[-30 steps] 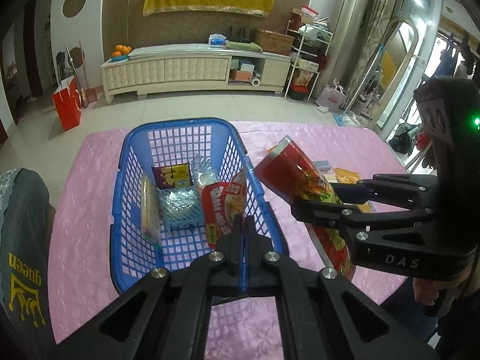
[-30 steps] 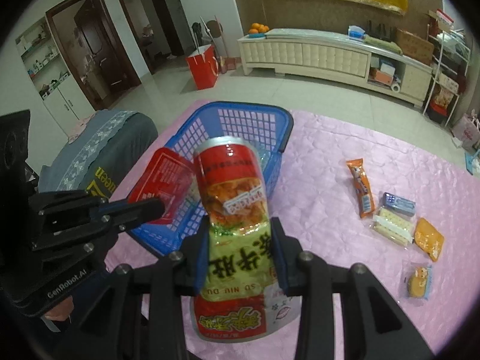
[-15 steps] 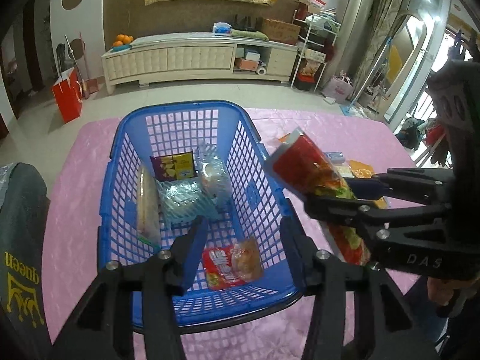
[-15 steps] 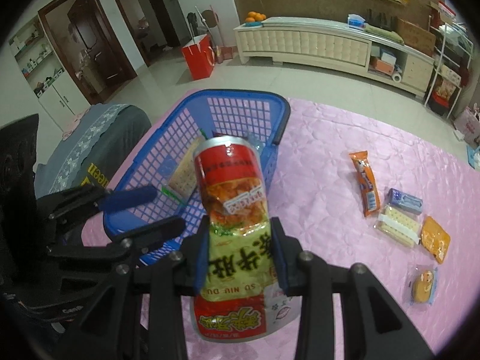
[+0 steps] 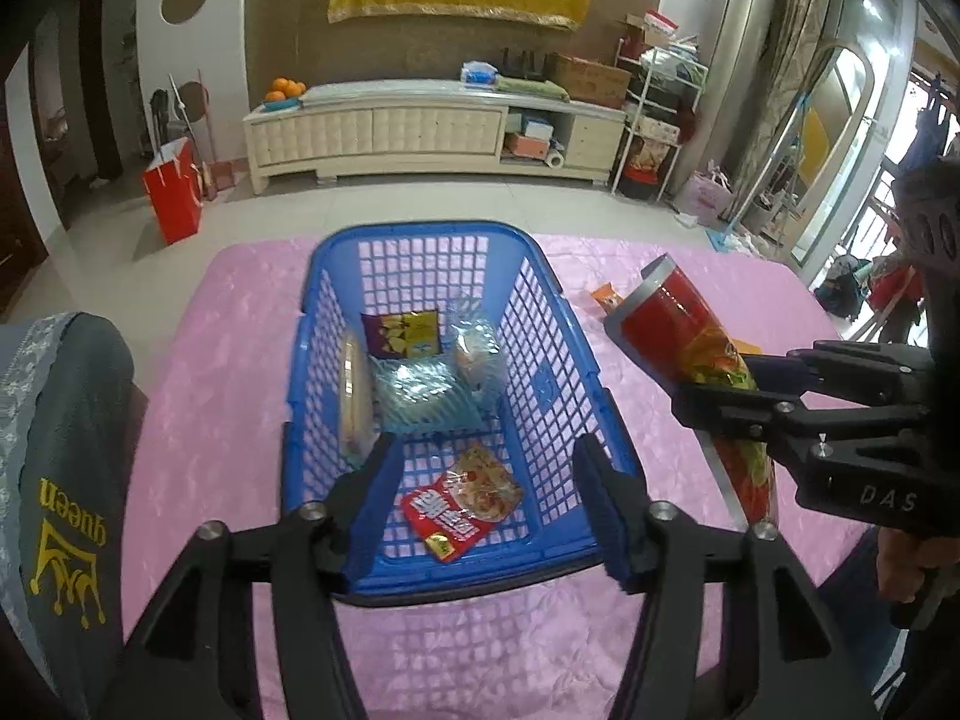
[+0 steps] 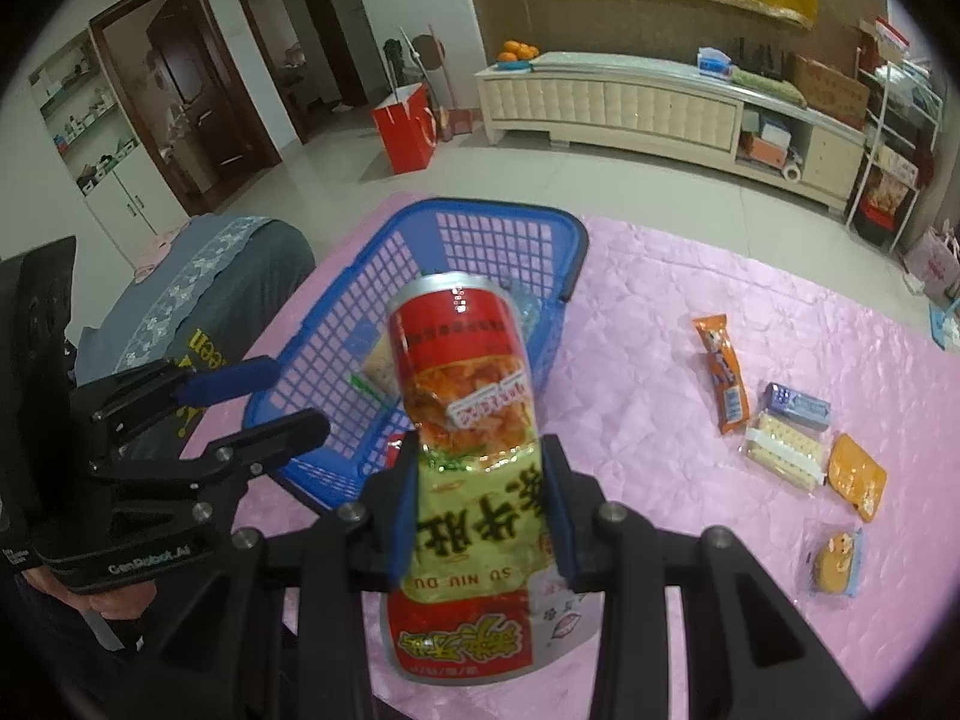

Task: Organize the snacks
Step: 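Lower the red-and-yellow bag into the basket and open the right tool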

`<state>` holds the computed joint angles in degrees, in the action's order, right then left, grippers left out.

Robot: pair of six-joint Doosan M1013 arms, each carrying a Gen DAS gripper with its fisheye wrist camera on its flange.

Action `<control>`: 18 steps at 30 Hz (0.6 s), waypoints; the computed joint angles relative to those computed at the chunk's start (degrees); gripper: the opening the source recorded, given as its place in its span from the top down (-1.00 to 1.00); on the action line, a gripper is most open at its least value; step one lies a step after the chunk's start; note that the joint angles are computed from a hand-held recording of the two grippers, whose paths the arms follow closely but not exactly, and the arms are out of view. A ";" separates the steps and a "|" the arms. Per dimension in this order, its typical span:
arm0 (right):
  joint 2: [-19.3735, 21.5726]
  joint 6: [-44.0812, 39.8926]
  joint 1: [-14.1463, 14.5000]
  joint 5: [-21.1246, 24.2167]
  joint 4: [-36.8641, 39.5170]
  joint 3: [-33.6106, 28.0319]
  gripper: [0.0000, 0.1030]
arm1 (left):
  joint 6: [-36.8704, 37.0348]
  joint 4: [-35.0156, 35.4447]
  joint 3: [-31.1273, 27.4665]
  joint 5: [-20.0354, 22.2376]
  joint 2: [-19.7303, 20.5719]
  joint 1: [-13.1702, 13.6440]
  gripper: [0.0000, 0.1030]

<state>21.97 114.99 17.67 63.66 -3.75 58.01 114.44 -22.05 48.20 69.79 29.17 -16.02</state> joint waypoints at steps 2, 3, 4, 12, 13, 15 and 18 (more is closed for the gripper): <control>0.50 -0.49 0.39 0.23 -0.42 -1.07 0.19 | 0.17 0.51 -0.02 0.04 -0.21 0.16 -0.11; 0.80 -0.86 0.49 0.31 -0.22 -1.64 0.19 | 0.18 1.20 0.07 -0.15 -0.39 0.30 -0.11; 0.80 -0.86 0.49 0.31 -0.22 -1.64 0.19 | 0.25 1.50 0.34 -0.44 -0.58 0.40 -0.11; 5.41 -6.59 1.40 3.59 -0.12 -9.30 0.19 | -1.08 3.27 -0.39 -1.57 -0.38 1.94 -0.36; 5.99 -7.48 1.47 3.96 -0.32 -10.22 0.19 | -1.36 3.64 -0.75 -1.47 -0.13 2.15 -0.37; 6.71 -8.69 1.58 4.45 -0.57 -11.31 0.19 | -1.84 4.08 -1.42 -0.81 0.37 2.45 -0.38; 9.29 -13.71 1.85 6.67 -0.99 -14.79 0.19 | -3.26 4.96 -2.49 0.50 1.32 2.78 -0.45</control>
<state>31.26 101.28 19.52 70.33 -4.73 43.22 111.17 -17.09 45.71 70.29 30.49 -13.24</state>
